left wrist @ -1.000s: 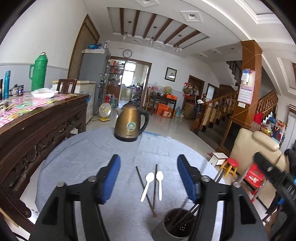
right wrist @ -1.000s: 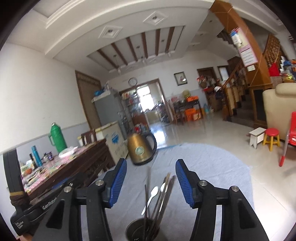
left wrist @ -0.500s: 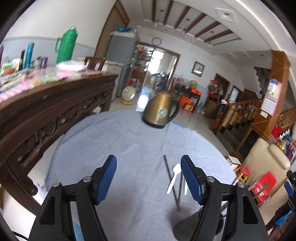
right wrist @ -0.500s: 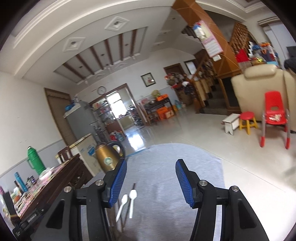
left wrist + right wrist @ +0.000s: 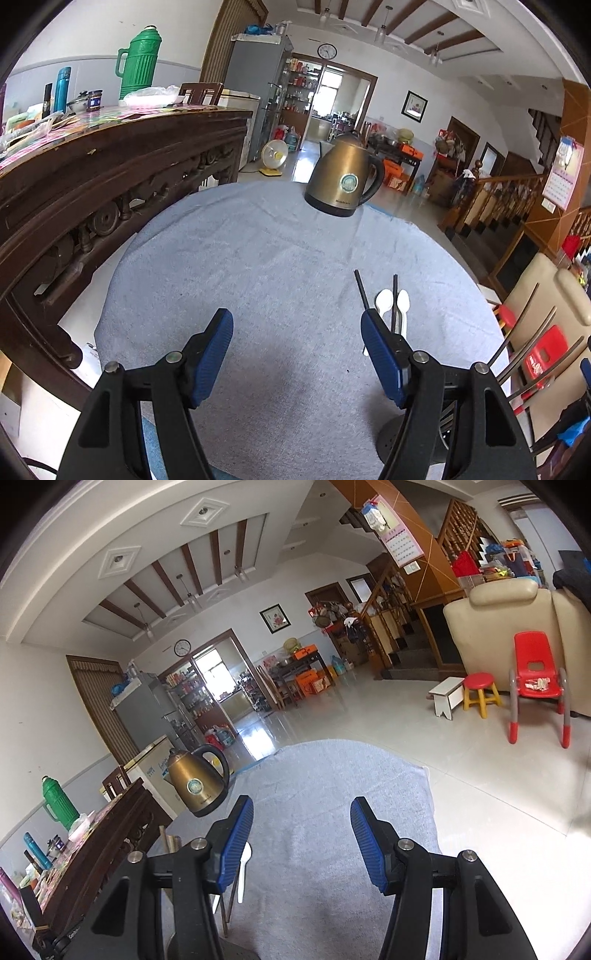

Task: Organize utensils
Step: 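Withdraw the open right gripper from the laid-out utensils, then grasp a white spoon with the right gripper while the left gripper grasps the other white spoon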

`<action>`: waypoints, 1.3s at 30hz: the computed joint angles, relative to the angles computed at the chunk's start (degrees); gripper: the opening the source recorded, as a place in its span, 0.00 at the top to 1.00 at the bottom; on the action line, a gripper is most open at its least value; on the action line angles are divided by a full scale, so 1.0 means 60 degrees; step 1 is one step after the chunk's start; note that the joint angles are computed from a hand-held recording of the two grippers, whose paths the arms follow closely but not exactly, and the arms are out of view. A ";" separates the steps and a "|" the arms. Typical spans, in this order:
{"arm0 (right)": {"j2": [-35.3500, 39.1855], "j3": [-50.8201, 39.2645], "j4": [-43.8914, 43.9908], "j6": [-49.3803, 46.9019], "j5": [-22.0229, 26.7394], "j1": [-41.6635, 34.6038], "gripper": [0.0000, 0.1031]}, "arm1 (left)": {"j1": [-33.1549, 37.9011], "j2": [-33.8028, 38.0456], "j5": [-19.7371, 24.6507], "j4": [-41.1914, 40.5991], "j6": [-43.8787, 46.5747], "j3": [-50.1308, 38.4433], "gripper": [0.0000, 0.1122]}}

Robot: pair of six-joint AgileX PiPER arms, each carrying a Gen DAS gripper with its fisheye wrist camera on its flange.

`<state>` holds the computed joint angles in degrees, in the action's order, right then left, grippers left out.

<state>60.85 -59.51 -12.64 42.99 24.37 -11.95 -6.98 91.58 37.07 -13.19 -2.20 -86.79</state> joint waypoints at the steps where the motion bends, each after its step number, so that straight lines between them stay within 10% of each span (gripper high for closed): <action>1: 0.0020 0.0034 0.0055 -0.0046 -0.0018 -0.0026 0.43 | -0.0029 0.0056 0.0042 0.0081 -0.0071 -0.0056 0.35; 24: 0.1874 0.0137 0.5929 -0.5481 0.0186 -0.1453 0.44 | -0.0269 0.1437 0.0496 0.0889 -0.0704 -0.0483 0.36; 30: 0.4308 -0.1568 0.9589 -0.8948 0.1748 -0.2019 0.44 | -0.0165 0.1933 0.0630 0.0632 -0.0393 -0.0803 0.36; 39: 0.8631 -0.7096 0.8611 -0.8201 0.4129 -0.0854 0.47 | -0.0091 0.2798 0.0982 0.0340 0.0018 -0.1882 0.36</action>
